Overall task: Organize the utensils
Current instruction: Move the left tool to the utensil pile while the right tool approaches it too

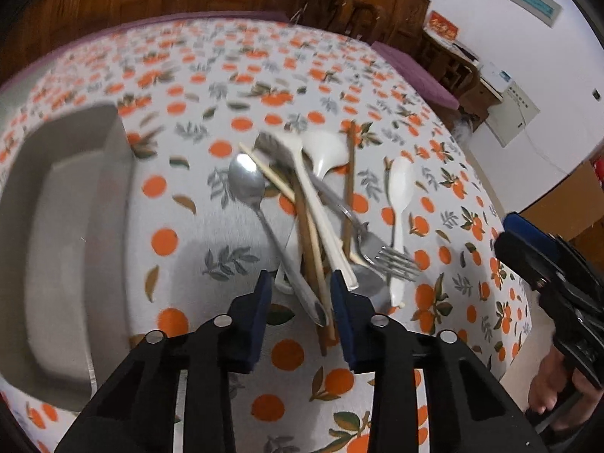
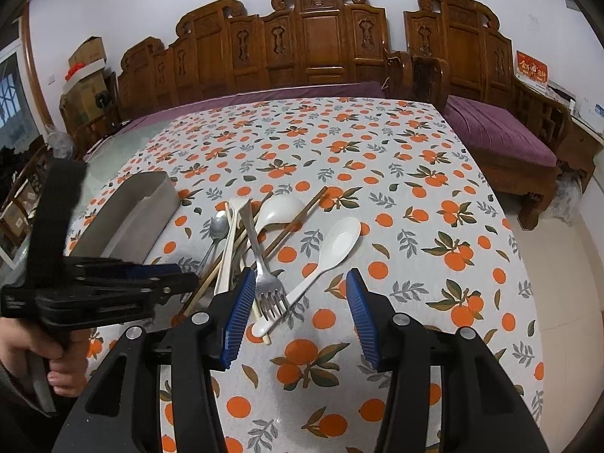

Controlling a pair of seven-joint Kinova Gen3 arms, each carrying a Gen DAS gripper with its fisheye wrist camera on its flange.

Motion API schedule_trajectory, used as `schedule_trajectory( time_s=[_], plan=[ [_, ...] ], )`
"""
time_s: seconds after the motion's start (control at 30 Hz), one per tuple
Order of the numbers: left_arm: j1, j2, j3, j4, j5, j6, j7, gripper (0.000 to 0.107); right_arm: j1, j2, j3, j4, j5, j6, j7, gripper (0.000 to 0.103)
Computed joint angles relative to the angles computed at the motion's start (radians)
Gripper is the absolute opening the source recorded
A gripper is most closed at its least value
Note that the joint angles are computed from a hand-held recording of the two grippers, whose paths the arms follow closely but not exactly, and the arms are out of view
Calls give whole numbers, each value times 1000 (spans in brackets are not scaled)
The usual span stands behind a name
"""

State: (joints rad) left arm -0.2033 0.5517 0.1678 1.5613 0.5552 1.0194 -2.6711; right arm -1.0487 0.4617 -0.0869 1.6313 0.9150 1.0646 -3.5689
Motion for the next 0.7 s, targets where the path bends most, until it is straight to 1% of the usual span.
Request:
schedule_trajectory(
  time_s=[0.03,0.2,0.37,0.43,0.63,0.67,0.7],
  plan=[
    [1,17,-2,-20,-2,27,18,26,1,0,-1,0,0,-1,1,52],
    [-4,65,-2,-79,2,89,70,25,3,10,0,-11,-7,-6,14,52],
    [-8,111,-3,-133,-4,150,125,21,-1,17,4,-25,-17,-2,31,52],
    [-10,109,-1,-133,-4,149,128,17,-3,17,6,-27,-18,-1,36,52],
    [-17,83,-5,-111,-13,127,117,15,-6,20,9,-33,-24,-1,43,52],
    [-22,78,-5,-106,-13,123,108,14,-7,21,9,-33,-25,-1,43,52],
    [-32,65,-4,-91,-7,107,92,11,-7,22,9,-36,-27,0,47,52]
  ],
)
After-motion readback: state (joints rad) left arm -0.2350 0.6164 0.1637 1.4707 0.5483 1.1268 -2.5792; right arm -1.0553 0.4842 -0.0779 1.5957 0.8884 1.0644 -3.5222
